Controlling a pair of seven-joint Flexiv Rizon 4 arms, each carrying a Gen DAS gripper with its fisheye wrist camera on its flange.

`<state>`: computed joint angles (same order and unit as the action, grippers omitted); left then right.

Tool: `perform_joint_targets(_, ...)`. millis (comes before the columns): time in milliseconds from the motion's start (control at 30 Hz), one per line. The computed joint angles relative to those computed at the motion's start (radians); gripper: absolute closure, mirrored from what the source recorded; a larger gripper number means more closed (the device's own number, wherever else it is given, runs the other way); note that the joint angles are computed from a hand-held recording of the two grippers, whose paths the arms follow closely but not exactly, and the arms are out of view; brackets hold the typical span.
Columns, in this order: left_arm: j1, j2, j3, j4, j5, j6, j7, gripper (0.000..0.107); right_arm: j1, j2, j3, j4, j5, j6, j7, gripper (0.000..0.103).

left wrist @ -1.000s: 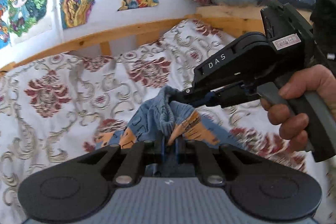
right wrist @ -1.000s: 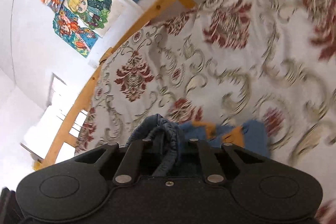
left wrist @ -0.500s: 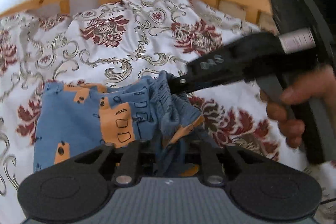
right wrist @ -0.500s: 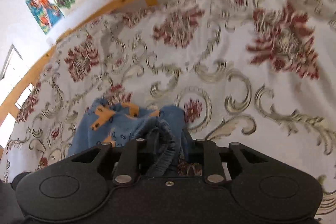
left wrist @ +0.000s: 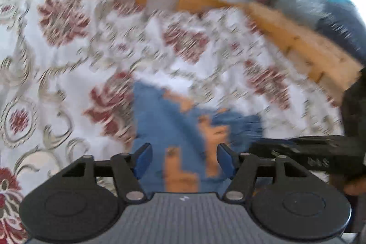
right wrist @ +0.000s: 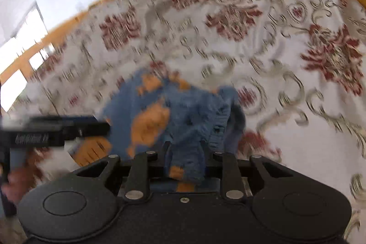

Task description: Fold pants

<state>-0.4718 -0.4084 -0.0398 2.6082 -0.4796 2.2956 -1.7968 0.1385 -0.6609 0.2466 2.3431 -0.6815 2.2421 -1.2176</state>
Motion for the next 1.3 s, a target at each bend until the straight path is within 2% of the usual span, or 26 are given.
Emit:
perform_joint_targets(100,-0.007,-0.026,0.014,0.019,-0.032,-0.008,0.003,0.044,0.015,0.001,-0.012,0.025,0.043,0.022,-0.021,0.08)
perform_joint_targets(200,0.021,-0.025,0.002,0.053,0.007,0.032,-0.072,0.041,0.066,0.026,-0.032,0.06,0.142,0.086,-0.083,0.076)
perform_joint_targets(233,0.006,-0.024,0.007,0.059,-0.008,0.039,-0.07,0.04,0.087,0.033,-0.041,0.067,0.169,0.086,-0.106,0.073)
perform_joint_targets(300,-0.069,-0.023,0.023,0.052,-0.111,0.014,0.006,0.038,0.148,0.04,-0.068,0.066,0.232,0.021,-0.139,0.072)
perform_joint_targets(367,-0.169,-0.016,0.037,0.029,-0.29,-0.05,0.14,0.036,0.178,0.019,-0.075,0.066,0.294,0.033,-0.172,0.068)
perform_joint_targets(433,-0.191,-0.012,0.027,0.023,-0.359,-0.062,0.163,0.036,0.181,0.028,-0.065,0.073,0.331,0.03,-0.165,0.066)
perform_joint_targets(533,-0.238,0.013,0.011,0.024,-0.482,-0.057,0.204,0.037,0.208,0.052,-0.064,0.097,0.391,0.084,-0.2,0.066)
perform_joint_targets(633,-0.32,0.029,-0.024,-0.002,-0.725,-0.028,0.378,0.036,0.207,0.063,-0.049,0.113,0.406,0.121,-0.204,0.061)
perform_joint_targets(700,-0.345,0.042,-0.063,-0.022,-0.862,-0.003,0.473,0.032,0.209,0.065,-0.039,0.125,0.426,0.158,-0.193,0.058)
perform_joint_targets(800,-0.328,0.074,-0.109,-0.014,-0.905,0.005,0.497,0.024,0.242,0.068,-0.037,0.148,0.487,0.23,-0.201,0.049)
perform_joint_targets(900,-0.316,0.091,-0.156,-0.002,-0.94,0.032,0.508,0.021,0.275,0.075,-0.036,0.176,0.542,0.292,-0.21,0.042)
perform_joint_targets(967,-0.315,0.095,-0.178,0.006,-0.96,0.054,0.517,0.018,0.302,0.08,-0.037,0.193,0.587,0.33,-0.221,0.032)
perform_joint_targets(1033,-0.323,0.101,-0.196,0.015,-0.984,0.075,0.521,0.014,0.32,0.077,-0.034,0.21,0.623,0.368,-0.221,0.028)
perform_joint_targets(1133,-0.341,0.107,-0.216,0.032,-1.013,0.105,0.505,0.008,0.342,0.078,-0.032,0.232,0.661,0.399,-0.215,0.022)
perform_joint_targets(1300,-0.375,0.11,-0.24,0.052,-1.065,0.139,0.492,0.005,0.365,0.076,-0.033,0.256,0.694,0.429,-0.207,0.02)
